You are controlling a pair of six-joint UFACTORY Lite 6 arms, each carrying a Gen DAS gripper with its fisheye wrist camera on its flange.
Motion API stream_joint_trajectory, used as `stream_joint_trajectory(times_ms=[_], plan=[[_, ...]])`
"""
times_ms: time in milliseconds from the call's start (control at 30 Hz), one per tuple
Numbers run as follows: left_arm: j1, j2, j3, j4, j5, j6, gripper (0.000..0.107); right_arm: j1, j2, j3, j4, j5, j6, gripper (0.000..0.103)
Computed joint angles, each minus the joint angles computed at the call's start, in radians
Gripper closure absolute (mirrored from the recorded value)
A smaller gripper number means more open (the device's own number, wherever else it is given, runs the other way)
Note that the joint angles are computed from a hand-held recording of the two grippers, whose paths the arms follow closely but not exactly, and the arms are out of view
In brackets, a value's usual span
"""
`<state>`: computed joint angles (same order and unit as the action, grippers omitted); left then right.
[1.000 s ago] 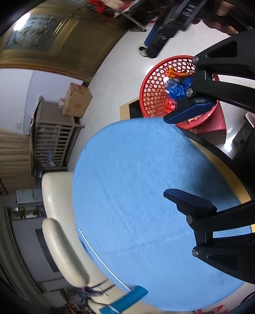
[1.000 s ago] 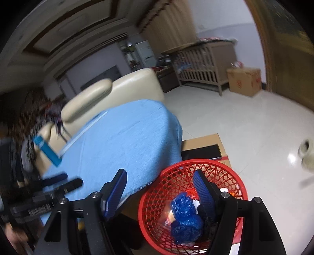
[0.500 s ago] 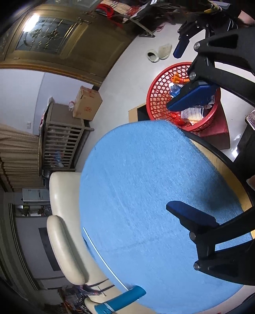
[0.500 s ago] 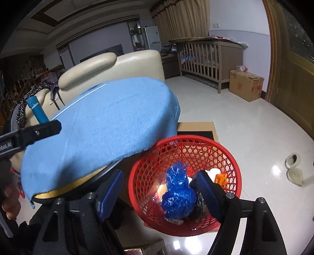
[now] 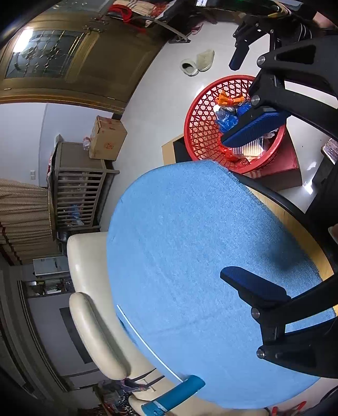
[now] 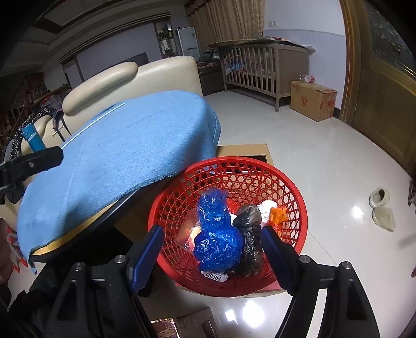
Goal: Collect trash
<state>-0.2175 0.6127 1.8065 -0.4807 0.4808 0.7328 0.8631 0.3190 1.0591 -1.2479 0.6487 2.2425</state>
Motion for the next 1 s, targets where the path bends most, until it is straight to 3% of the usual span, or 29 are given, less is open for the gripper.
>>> stream_joint_trajectory(times_ms=[533, 1000], plan=[[-0.006, -0.026, -0.041, -0.018, 0.000, 0.020, 0.014, 0.042, 0.012, 0.033, 0.033, 0.141, 0.048, 0.020], [-0.012, -0.035, -0.056, -0.021, 0.001, 0.032, 0.014, 0.038, 0.016, 0.032, 0.044, 0.148, 0.053, 0.020]])
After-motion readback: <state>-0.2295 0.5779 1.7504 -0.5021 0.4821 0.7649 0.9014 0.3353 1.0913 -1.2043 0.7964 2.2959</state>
